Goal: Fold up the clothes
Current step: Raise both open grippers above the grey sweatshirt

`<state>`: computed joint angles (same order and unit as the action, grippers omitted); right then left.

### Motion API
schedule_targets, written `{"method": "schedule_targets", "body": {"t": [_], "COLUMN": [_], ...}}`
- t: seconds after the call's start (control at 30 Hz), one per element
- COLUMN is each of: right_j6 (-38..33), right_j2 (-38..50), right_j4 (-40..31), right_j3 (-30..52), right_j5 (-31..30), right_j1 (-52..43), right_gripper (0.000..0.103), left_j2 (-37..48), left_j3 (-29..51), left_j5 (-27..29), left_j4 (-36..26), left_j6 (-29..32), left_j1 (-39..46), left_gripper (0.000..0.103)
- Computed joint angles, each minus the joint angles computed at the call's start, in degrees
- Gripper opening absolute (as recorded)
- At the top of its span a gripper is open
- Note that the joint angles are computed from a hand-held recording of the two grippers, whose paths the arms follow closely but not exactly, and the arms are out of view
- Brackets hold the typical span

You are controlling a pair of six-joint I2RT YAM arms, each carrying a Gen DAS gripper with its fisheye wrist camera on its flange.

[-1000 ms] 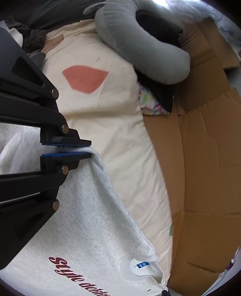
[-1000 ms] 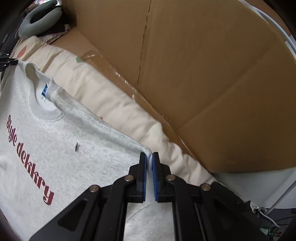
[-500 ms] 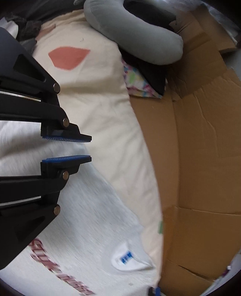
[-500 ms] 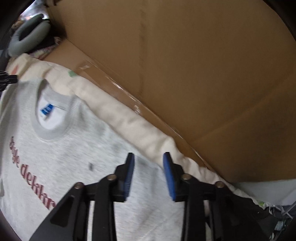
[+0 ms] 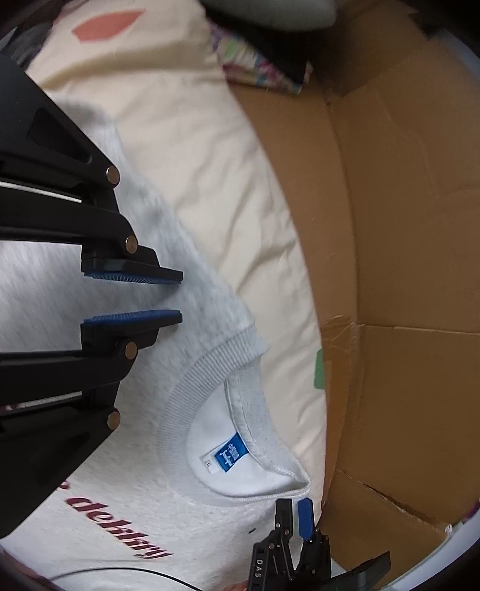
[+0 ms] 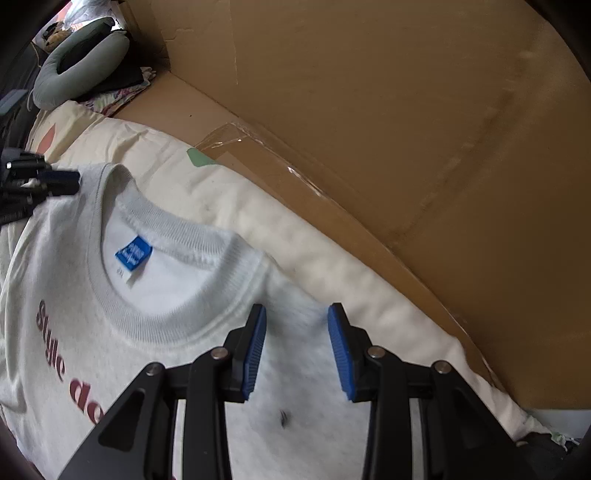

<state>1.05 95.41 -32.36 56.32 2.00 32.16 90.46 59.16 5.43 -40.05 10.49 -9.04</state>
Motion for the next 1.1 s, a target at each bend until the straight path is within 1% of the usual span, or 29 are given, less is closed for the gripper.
{"method": "schedule_targets", "body": {"t": [0.07,0.17,0.23,0.3,0.37,0.43,0.47,0.53,0.6,0.7,0.83,0.9,1.0,1.1], "right_j6": [1.10,6.22,11.27,14.91,15.86,15.03,14.24,12.35,9.84,6.20,2.14,0.23,-3.37,-9.02], "right_j2": [2.07,5.30,6.66,6.93,6.09,3.85,2.11,-1.94,-6.17,-12.84,-21.80,-24.93,-31.13,-37.34], "right_j4": [-0.37,1.10,1.32,0.62,-0.83,-2.65,-3.82,-6.64,-11.21,-19.06,-30.51,-34.45,-42.54,-52.58], "right_j3": [1.10,2.76,3.66,4.24,4.55,4.33,4.02,3.38,3.48,4.29,6.93,7.73,9.95,14.45], "right_j5": [1.11,3.07,3.79,4.43,4.69,3.48,2.33,-0.56,-1.52,-3.08,-8.92,-11.82,-14.11,-17.11], "right_j1": [0.18,0.60,0.45,0.71,1.05,0.73,0.19,-1.29,-2.36,-4.61,-10.11,-11.93,-15.31,-21.76], "right_gripper": [0.033,0.033,0.034,0.034,0.034,0.035,0.036,0.050,0.051,0.051,0.051,0.051,0.051,0.051], "left_j2": [1.38,2.94,4.59,5.17,3.21,1.02,-0.05,-2.44,-5.70,-11.39,-18.52,-22.18,-27.33,-32.84], "left_j3": [-0.84,-0.13,2.40,4.68,4.98,5.15,5.28,5.18,4.28,3.49,3.67,3.85,4.03,4.25], "left_j5": [-1.28,-2.25,-2.31,-2.60,-1.33,0.25,1.03,1.84,1.70,3.42,5.15,4.88,4.49,5.49], "left_j4": [2.47,3.91,2.13,-0.08,-1.50,-2.93,-3.66,-5.14,-6.95,-10.83,-16.94,-20.16,-24.41,-29.16], "left_j6": [-2.01,-4.60,-7.25,-9.36,-10.27,-11.08,-11.51,-12.11,-12.50,-14.29,-17.30,-18.21,-20.36,-23.45], "left_j1": [-1.27,-1.99,-1.93,-2.08,-2.26,-2.45,-2.55,-3.37,-5.25,-6.68,-8.53,-10.03,-11.54,-11.02], "left_gripper": [0.014,0.014,0.014,0.014,0.014,0.014,0.014,0.014,0.014,0.014,0.014,0.014,0.014,0.014]}}
